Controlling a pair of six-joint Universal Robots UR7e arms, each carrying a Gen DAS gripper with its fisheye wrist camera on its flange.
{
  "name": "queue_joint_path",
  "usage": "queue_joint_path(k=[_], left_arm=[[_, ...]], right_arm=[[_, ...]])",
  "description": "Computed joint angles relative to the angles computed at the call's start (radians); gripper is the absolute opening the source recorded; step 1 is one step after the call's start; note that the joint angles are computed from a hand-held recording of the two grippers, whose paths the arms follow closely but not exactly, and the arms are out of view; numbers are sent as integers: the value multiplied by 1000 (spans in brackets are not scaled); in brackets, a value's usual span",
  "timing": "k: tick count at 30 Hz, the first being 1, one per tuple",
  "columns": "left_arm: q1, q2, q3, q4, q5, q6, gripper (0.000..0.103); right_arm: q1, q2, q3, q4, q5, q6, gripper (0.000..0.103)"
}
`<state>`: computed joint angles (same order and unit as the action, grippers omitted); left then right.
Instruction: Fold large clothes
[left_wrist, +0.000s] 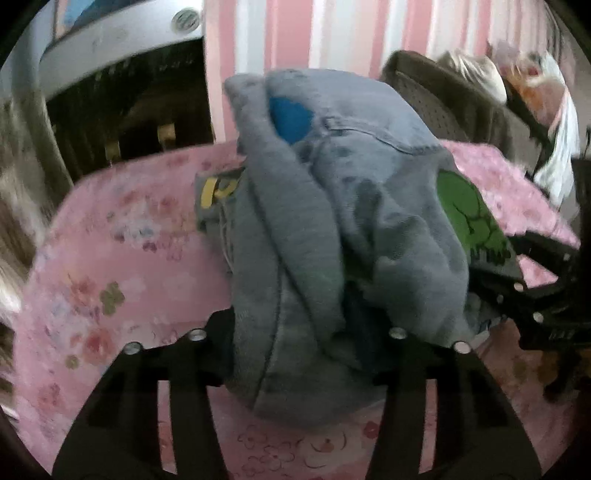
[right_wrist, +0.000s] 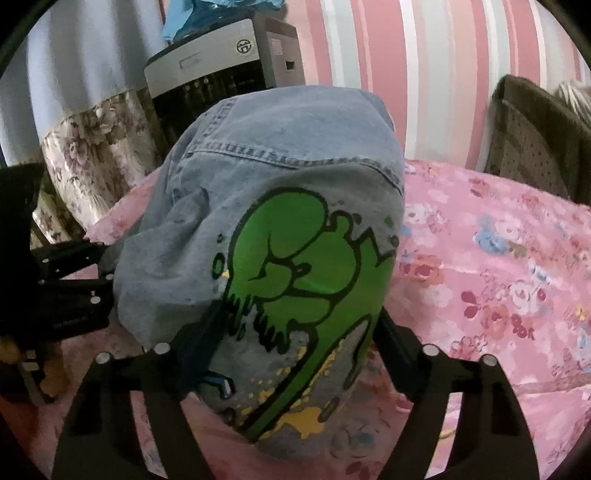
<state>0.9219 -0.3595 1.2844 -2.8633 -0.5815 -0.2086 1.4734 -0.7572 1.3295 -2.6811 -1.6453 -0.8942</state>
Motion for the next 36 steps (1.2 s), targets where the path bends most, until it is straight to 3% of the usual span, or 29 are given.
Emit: queue_joint_path(k=[4, 8, 10, 14, 20, 24, 29, 31, 36], left_arm=[[-14, 18, -19, 0, 38, 37, 34], [-35, 53, -60, -12, 111, 56, 16], [-46, 70, -83, -30, 130, 73, 14], [-91, 128, -142, -127, 182, 164, 12], [-163, 232, -264, -169, 199, 256, 12], [-205, 270, -294, -87, 175, 149, 12], [-217, 322, -329, 76, 163, 3, 13], [-219, 358, -350, 82, 199, 10, 14], [-223, 378, -352, 44, 239, 42, 20]], right_arm=[[-2, -15, 29, -40, 27, -52, 50], [-5, -33, 58, -87, 71, -87, 39], [-12, -56, 85, -117, 107, -106, 35], [-22, -119, 142, -176, 165, -152, 33], [-75, -261, 235, -233, 224, -251, 33], [-117, -344, 287, -226, 216, -320, 33], [-151, -343, 295, -224, 103, -428, 34], [-164, -330, 296, -244, 90, -459, 36], [-180, -325, 267, -185, 115, -419, 38]])
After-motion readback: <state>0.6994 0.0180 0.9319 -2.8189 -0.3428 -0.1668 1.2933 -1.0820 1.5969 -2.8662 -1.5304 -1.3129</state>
